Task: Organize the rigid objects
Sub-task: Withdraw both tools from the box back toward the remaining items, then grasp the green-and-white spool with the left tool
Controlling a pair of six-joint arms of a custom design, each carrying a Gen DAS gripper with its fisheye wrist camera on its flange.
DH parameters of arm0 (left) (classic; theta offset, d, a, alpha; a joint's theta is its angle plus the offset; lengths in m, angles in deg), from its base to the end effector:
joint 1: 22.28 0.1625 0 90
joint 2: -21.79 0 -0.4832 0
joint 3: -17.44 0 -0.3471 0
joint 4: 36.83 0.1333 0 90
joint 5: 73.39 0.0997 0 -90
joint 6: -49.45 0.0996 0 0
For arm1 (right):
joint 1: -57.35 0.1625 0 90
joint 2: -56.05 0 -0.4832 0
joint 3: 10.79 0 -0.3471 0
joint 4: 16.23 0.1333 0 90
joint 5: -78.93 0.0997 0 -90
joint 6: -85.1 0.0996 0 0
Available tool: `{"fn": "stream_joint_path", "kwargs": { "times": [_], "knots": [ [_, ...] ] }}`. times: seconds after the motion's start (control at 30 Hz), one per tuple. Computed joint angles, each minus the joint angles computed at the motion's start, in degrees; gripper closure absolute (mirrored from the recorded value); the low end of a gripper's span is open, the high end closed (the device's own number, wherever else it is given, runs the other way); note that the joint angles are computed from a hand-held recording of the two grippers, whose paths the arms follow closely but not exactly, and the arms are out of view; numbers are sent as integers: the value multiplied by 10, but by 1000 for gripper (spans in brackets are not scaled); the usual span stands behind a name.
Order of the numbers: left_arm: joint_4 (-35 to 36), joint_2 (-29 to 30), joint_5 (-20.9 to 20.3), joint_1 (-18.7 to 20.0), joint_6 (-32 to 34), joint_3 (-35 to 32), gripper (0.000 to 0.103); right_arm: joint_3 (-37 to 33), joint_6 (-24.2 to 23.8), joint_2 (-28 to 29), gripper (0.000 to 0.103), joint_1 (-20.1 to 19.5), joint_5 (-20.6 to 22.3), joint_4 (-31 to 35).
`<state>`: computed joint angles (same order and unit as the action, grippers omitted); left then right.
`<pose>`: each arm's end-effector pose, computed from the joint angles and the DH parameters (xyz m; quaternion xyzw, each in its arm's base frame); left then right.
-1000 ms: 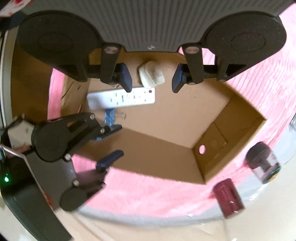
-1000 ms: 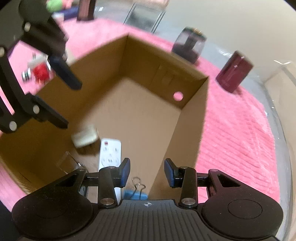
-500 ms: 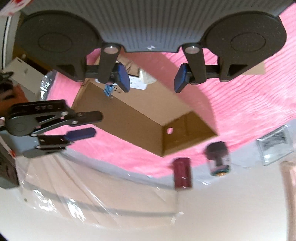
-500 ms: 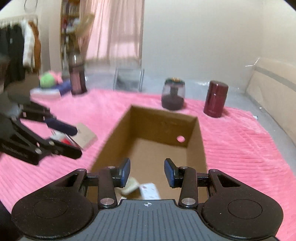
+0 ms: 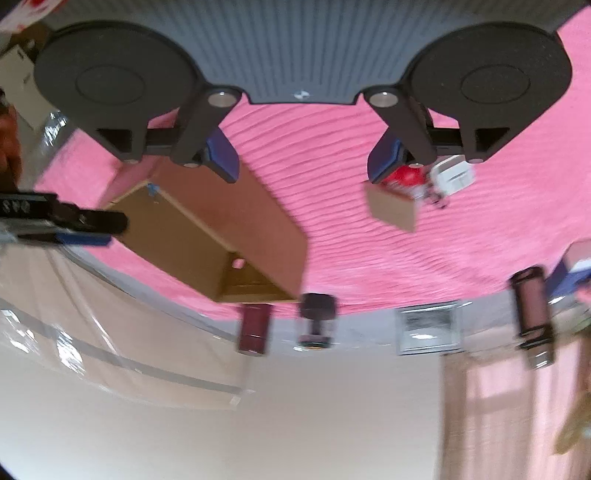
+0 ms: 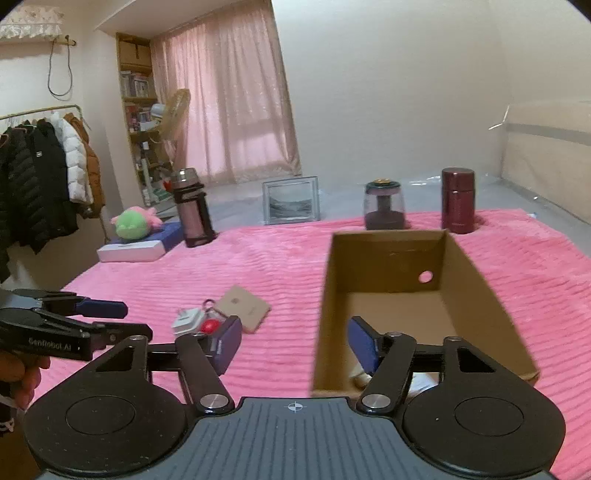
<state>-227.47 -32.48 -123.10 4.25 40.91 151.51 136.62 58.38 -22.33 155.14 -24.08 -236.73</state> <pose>-0.3267 -0.3841 0.1776 0.3706 0.8480 -0.3365 0.1742 0.1579 -0.3361 0.3529 0.1980 -0.8327 0.4849 0.1796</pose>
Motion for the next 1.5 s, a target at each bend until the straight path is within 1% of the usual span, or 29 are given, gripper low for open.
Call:
{"fn": "stream_joint_path", "kwargs": {
  "times": [0.13,0.27,0.4,0.47,0.7,0.8,0.97,1.17,1.27,1.37,1.5],
  "knots": [
    [-21,-24,43,-7,-45,45,26,14,17,40,35,25,-11,-43],
    [-29,-33,83,-8,-62,73,24,18,37,77,32,40,-16,-68],
    [-32,-38,108,1,-70,86,23,13,38,110,32,52,-22,-77],
    [-42,-35,113,8,-66,87,23,10,35,123,32,55,-23,-81],
    [-55,-33,108,37,-54,88,23,-5,33,160,32,54,-25,-85],
    [-66,-25,104,52,-43,84,23,-6,31,175,32,53,-25,-94],
    [-85,-4,92,82,-19,69,24,-22,27,198,32,49,-25,-84],
    [-108,24,77,117,23,44,26,-47,15,228,32,40,-28,-74],
    [-109,35,68,135,45,26,29,-60,14,243,32,31,-26,-69],
    [-109,46,58,152,70,7,29,-75,11,259,32,21,-26,-65],
    [-107,64,38,176,106,-21,35,-97,13,277,32,12,-26,-54]
  ]
}}
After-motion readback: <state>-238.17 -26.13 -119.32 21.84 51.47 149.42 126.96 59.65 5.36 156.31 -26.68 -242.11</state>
